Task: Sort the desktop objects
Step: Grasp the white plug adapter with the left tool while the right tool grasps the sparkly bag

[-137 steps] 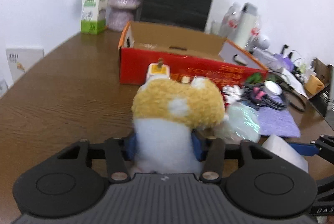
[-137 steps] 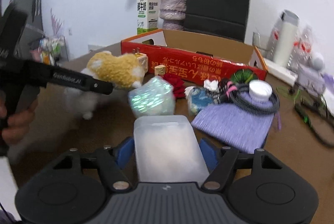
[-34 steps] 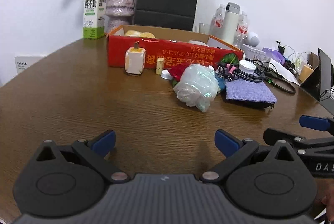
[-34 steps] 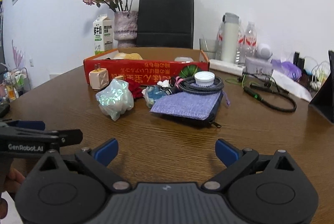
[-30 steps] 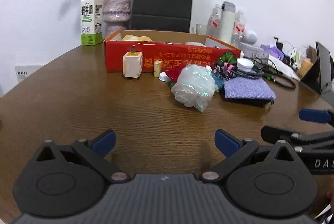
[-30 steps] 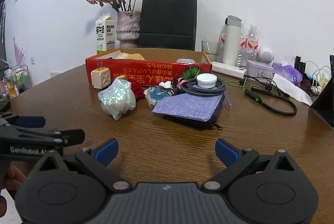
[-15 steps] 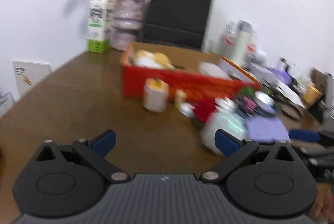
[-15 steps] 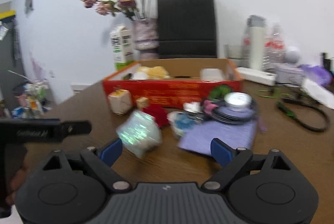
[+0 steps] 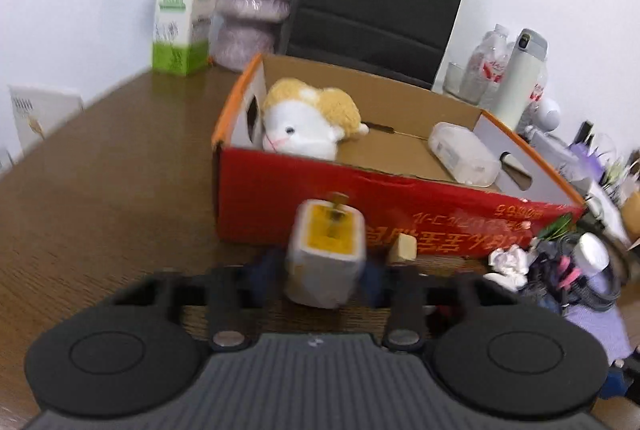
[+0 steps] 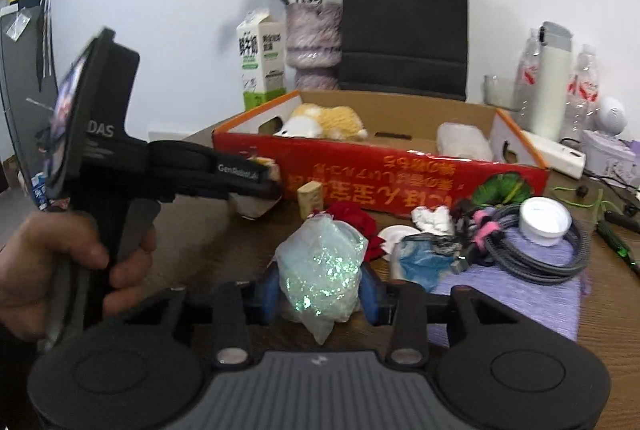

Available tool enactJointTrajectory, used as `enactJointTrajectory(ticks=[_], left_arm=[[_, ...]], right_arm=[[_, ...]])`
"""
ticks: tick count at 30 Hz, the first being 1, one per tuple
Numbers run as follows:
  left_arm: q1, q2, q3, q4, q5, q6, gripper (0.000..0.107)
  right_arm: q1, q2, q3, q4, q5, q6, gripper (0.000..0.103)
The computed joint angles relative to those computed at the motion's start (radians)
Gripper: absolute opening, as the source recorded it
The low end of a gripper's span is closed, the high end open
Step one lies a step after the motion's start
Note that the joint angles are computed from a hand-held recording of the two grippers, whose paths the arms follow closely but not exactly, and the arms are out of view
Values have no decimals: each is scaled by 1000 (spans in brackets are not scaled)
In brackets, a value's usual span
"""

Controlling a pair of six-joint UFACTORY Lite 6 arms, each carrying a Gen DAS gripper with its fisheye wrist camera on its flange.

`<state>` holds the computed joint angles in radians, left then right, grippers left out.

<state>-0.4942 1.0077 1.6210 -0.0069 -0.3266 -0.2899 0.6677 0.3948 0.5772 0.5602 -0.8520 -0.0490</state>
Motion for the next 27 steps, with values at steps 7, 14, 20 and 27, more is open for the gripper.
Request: enactJointTrajectory(ticks=[7, 14, 20, 27], left_arm=[[-77, -215, -363, -174, -199, 110, 32], [-288, -608, -885, -419, -421, 227, 32], [-451, -749, -1075, -527, -510, 271, 32], [-486, -731, -1089, -541, -510, 261, 32]], right_arm=[[93, -59, -94, 110, -30, -9, 34], [420, -317, -297, 479, -168, -107, 34], [786, -702, -477, 908, -316, -264, 34], [898, -799, -517, 1083, -321, -360, 35]])
